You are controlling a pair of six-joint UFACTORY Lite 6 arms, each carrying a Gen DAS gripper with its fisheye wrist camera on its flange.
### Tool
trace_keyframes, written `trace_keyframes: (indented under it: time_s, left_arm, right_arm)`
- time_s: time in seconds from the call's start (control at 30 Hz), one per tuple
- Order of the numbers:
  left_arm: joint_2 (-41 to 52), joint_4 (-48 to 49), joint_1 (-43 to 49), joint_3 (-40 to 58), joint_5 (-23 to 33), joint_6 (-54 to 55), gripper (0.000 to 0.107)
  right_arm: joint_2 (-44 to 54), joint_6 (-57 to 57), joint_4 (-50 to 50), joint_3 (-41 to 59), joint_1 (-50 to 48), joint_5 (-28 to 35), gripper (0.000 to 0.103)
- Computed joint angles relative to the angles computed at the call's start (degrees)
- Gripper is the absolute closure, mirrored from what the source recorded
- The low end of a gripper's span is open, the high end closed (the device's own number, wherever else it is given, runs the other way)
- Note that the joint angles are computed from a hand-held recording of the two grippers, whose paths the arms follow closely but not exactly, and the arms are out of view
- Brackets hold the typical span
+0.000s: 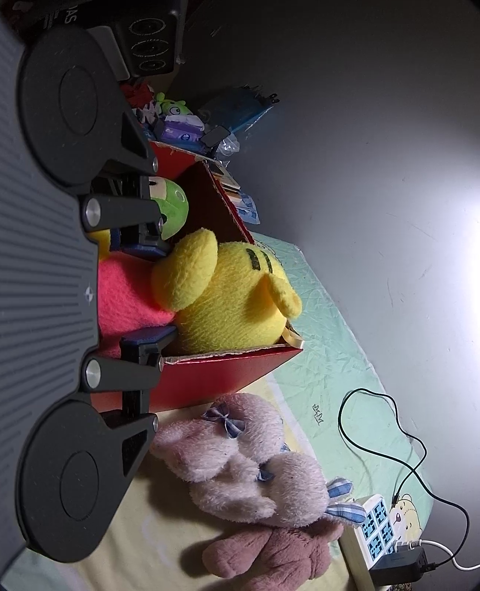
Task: Organize objects
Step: 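Carry the yellow tiger plush with the right gripper over the red box, then lower the yellow tiger plush into the box beside the green plush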
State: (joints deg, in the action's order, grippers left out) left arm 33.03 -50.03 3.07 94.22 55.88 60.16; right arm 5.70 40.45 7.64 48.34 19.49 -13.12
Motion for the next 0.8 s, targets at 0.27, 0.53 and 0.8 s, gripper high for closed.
trace_keyframes:
  time_s: [0.27,0.53,0.8]
  left_arm:
    - [0.15,1.23,-0.73,0.11,-0.58,-1.65,0.02]
    - [1.91,5.01,-2.56,1.6,-2.15,-5.71,0.02]
    - [0.79,7.63,-4.32,-0.14,-5.72,-7.0,0.019]
  right_arm:
    - [-0.8,-3.6,3.06,-1.04,-0.37,-0.04,0.061]
    - [-1.97,1.49,-1.6,-2.73,-0.95,-1.04,0.06]
    - [-2.61,7.91,-7.7,-3.91,-1.59,-2.17,0.061]
